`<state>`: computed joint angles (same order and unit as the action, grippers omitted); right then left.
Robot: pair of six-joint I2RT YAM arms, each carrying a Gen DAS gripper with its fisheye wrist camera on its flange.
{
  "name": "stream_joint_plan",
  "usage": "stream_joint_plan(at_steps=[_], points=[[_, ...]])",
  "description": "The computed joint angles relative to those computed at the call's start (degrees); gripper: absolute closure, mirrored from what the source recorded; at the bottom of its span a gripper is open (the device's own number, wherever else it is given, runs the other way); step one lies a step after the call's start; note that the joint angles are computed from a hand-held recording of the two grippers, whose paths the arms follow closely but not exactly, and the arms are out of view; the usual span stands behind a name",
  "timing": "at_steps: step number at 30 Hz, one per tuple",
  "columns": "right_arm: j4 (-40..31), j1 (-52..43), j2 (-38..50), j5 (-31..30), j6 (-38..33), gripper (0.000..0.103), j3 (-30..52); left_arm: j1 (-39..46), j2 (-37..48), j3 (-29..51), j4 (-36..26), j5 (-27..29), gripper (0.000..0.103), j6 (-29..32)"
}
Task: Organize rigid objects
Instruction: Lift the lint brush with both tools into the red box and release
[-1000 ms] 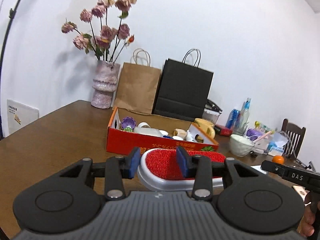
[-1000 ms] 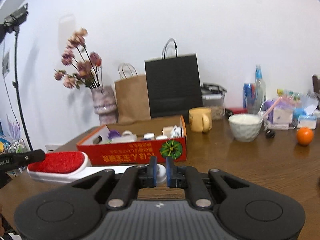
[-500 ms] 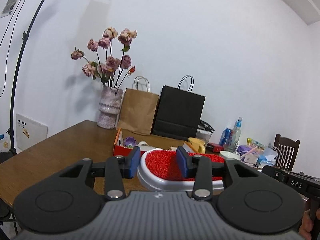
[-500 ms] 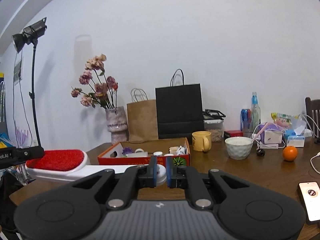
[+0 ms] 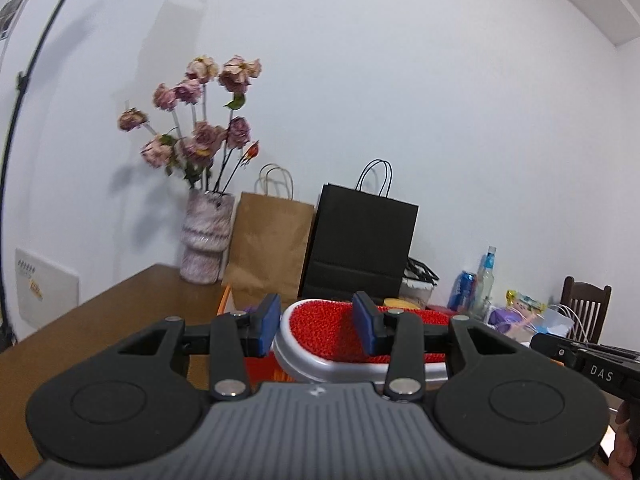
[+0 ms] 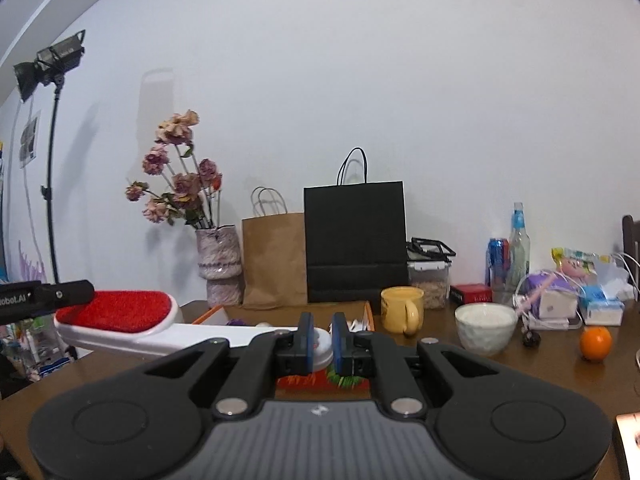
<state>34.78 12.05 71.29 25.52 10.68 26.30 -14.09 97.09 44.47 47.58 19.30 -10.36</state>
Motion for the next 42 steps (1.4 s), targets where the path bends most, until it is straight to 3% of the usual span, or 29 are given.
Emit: stream_joint_plan(at_steps=[4, 11, 14, 19, 21, 22, 23, 25, 26, 27, 29, 33, 42], points=[[0.7, -7.4, 13.1, -7.2, 0.1, 0.093, 11.0, -1.9, 10.7, 16.3, -7.1, -1.6, 0.063, 1.0], [-6.4, -14.6, 36.2, -15.3, 1.8, 0.093, 35.8, -4.2, 30.6, 48.6, -24.1, -5.7, 0.063, 4.1], [-10.1, -15.4, 45.6, -15.5, 1.4, 0.093, 46.3, -4.2, 39.5, 62.0, -31.1, -6.1, 0.063, 4.4], [-11.6, -14.6, 55.1, -12.0, -1.4, 0.092, 54.3, -3.9, 51.9, 77.0, -38.2, -5.2, 0.063, 2.7], [-15.3, -14.4, 57.8, -11.3, -2.7, 0.092, 57.9, -3.9, 56.7, 86.4, -48.0, -5.2, 0.063, 2.1], [-15.2, -14.6, 57.9, -12.8, -3.5, 0.094, 57.7, -3.8, 57.7, 87.9, -49.4, -4.7, 0.064, 1.9], [-13.1, -15.4, 57.5, -18.7, -3.4, 0.096, 56.3, -3.5, 58.5, 88.8, -50.0, -2.3, 0.067, 2.3], [-13.9, -15.5, 57.9, -25.0, -2.5, 0.094, 56.7, -3.1, 60.4, 92.1, -53.3, 5.2, 0.069, 2.5], [-13.8, -14.3, 58.4, -22.8, -5.1, 0.092, 56.8, -3.6, 59.5, 89.9, -52.2, 6.0, 0.066, 3.8], [-13.1, -12.8, 59.2, -17.8, -9.2, 0.091, 56.8, -4.5, 57.4, 84.9, -48.4, 3.7, 0.063, 6.2], [-9.7, -11.6, 59.9, -14.0, -12.8, 0.089, 55.5, -5.9, 54.6, 77.6, -42.3, -0.5, 0.059, 10.7], [-8.2, -12.0, 59.9, -15.1, -11.1, 0.086, 54.7, -6.2, 53.9, 75.2, -40.4, -1.3, 0.054, 11.8], [-8.4, -14.3, 59.1, -18.4, -5.8, 0.07, 54.2, -6.4, 54.7, 77.6, -41.4, -3.7, 0.043, 10.6]])
